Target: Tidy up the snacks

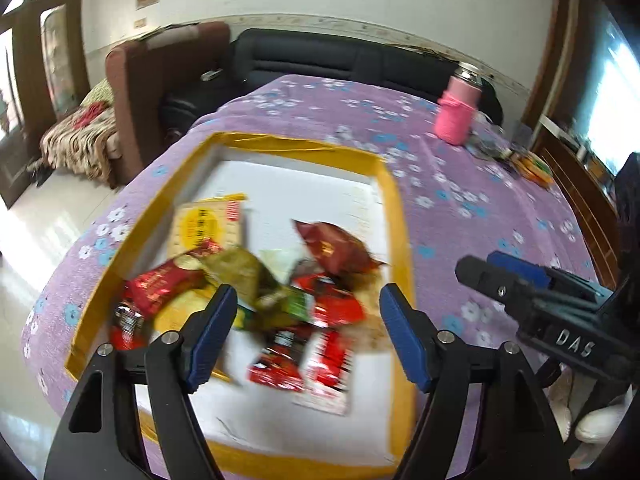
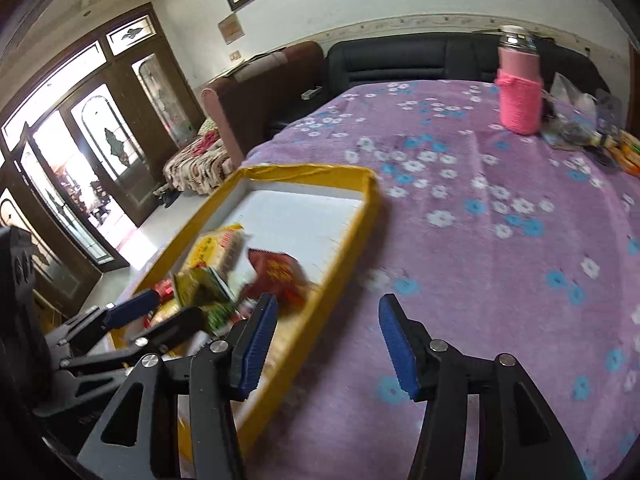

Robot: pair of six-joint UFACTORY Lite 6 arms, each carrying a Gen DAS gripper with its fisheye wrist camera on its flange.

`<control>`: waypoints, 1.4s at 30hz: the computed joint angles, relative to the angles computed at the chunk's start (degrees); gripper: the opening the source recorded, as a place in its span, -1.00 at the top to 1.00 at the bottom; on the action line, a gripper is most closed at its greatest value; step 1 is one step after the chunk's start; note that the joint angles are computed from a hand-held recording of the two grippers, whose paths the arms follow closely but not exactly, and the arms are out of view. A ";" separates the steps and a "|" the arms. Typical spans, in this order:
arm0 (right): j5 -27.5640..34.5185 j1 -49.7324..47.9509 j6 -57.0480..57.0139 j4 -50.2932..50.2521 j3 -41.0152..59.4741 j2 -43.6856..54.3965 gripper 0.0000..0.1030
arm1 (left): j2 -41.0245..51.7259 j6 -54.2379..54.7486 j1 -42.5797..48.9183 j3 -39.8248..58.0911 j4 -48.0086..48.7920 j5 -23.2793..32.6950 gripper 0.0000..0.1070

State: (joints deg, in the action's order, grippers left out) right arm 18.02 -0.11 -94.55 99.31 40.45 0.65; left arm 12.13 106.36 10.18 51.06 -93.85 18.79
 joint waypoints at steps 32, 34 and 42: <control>-6.52 3.05 -9.59 8.20 -23.68 -21.94 -0.26 | -10.08 8.14 -6.64 -11.71 -11.31 -6.75 -0.44; -7.24 4.09 -11.12 10.41 -23.37 -21.40 -0.26 | -9.97 7.38 -5.47 -11.77 -10.17 -5.88 -0.44; -11.47 10.01 -18.04 20.50 -23.18 -21.99 -0.26 | -11.40 11.70 -2.08 -13.77 -13.57 -3.12 -0.44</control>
State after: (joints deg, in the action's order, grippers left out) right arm 6.56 9.90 -112.59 119.81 17.27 -21.34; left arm 0.74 118.06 8.10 37.29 -107.41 15.66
